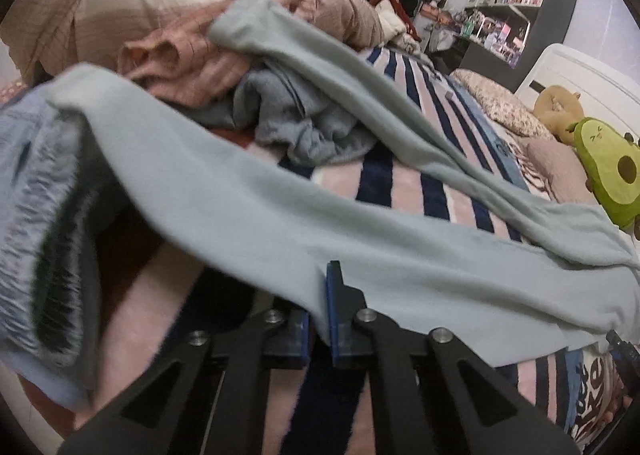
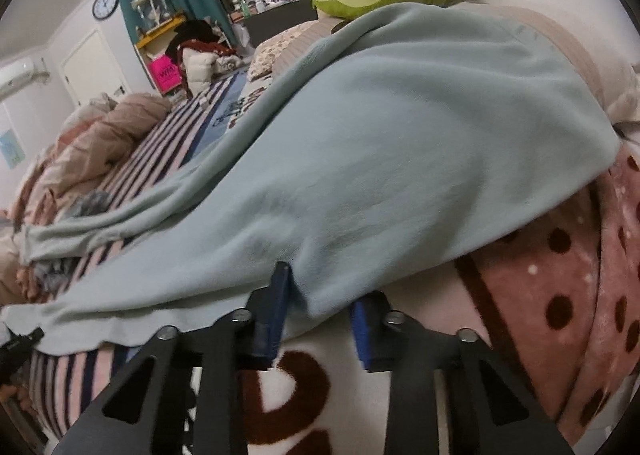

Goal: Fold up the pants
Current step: 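Lower both grippers onto the sweatpants and close each on a leg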

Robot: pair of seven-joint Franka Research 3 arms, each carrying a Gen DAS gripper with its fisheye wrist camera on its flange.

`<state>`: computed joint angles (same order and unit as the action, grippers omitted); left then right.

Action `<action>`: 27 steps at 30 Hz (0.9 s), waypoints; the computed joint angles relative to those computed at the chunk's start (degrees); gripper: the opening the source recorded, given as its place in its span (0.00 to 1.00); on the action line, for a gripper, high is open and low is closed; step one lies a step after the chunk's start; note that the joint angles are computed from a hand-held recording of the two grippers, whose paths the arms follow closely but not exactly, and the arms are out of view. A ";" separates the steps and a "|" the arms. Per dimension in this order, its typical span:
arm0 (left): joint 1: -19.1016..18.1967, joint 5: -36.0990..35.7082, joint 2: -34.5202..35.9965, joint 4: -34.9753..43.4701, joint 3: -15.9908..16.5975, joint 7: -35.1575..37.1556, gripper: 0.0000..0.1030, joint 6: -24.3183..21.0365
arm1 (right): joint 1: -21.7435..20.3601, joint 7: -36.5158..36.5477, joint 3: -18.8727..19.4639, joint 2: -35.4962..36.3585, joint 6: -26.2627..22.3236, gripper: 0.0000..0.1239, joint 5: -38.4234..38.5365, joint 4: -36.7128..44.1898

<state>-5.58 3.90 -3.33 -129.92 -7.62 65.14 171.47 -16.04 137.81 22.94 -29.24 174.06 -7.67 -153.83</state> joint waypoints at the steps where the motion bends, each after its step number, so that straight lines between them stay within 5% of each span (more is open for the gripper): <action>1: 0.31 1.01 -0.50 -0.26 -0.06 -0.82 0.04 0.42 | 0.85 -0.33 -0.86 -0.19 0.26 0.11 0.41 -0.30; 8: 0.88 4.55 -3.66 -1.50 0.26 -2.18 0.03 2.07 | 3.95 -3.13 -2.77 -0.91 1.26 0.03 1.84 -0.33; 13: 3.89 12.46 -4.31 -1.25 -1.21 -8.50 0.03 2.59 | 2.55 -4.37 -1.53 -2.15 3.46 0.01 2.91 -0.94; 20: 0.82 7.81 -3.08 2.12 1.77 -0.78 0.03 1.07 | 3.58 -11.56 -3.89 -0.28 6.66 0.01 6.28 1.86; 27: 1.09 6.45 3.30 14.91 0.79 5.89 0.03 -6.14 | 15.27 -28.08 -16.76 8.13 3.79 0.01 10.69 13.59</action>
<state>-4.48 10.35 -0.03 -115.01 -6.83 71.04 165.34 -0.77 109.73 6.18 -21.11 177.86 3.03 -140.24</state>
